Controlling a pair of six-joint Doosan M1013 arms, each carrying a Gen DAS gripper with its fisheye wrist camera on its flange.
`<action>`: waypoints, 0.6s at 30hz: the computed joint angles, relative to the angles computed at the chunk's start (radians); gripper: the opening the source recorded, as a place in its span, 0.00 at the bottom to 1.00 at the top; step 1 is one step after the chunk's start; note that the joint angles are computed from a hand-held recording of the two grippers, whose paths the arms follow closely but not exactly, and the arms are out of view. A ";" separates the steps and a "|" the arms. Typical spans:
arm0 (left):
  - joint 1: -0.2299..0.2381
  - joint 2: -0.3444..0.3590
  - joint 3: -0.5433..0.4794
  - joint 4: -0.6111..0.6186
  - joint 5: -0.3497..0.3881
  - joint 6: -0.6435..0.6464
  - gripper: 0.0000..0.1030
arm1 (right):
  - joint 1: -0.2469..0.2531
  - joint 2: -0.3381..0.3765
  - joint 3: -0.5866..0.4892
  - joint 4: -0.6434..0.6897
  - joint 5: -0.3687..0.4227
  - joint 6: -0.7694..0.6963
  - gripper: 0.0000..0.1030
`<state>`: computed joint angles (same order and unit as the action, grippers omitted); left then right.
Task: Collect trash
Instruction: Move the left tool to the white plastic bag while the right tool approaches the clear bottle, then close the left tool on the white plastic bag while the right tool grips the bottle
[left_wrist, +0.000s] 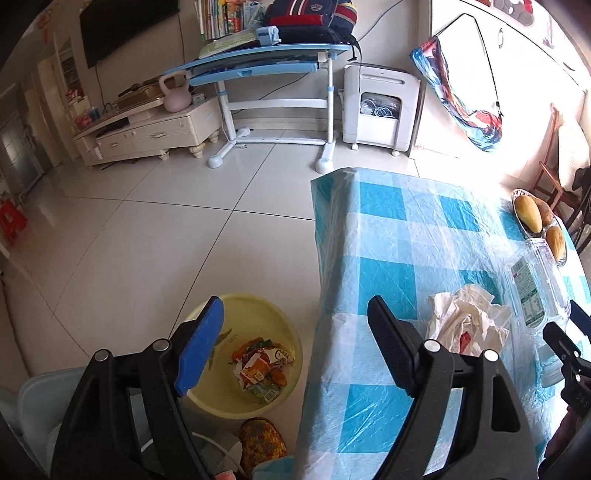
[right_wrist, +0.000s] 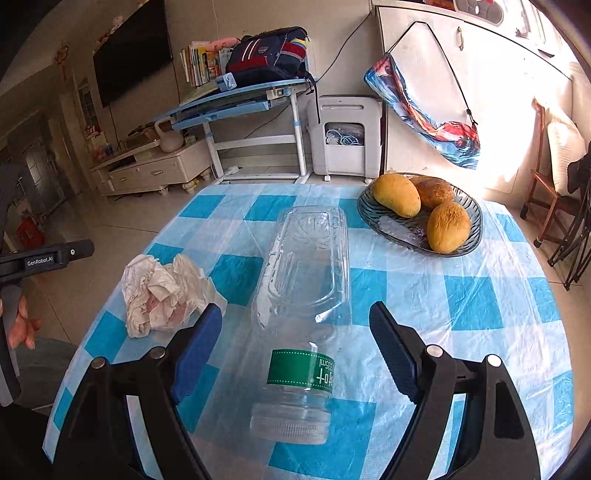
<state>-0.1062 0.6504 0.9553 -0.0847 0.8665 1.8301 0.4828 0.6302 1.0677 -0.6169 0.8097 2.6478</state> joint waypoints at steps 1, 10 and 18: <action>-0.008 -0.003 0.006 -0.010 0.002 0.030 0.75 | -0.003 0.010 -0.015 0.013 0.005 -0.018 0.77; -0.068 -0.020 0.060 -0.003 0.021 0.249 0.77 | -0.031 0.058 -0.089 0.127 0.035 -0.131 0.56; -0.072 0.006 0.027 -0.054 0.079 0.273 0.81 | -0.024 -0.041 0.068 0.160 -0.045 -0.143 0.55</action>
<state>-0.1780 0.6567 0.9822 -0.1385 0.9454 2.1027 0.4585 0.5896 1.1357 -0.4570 0.7648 2.5049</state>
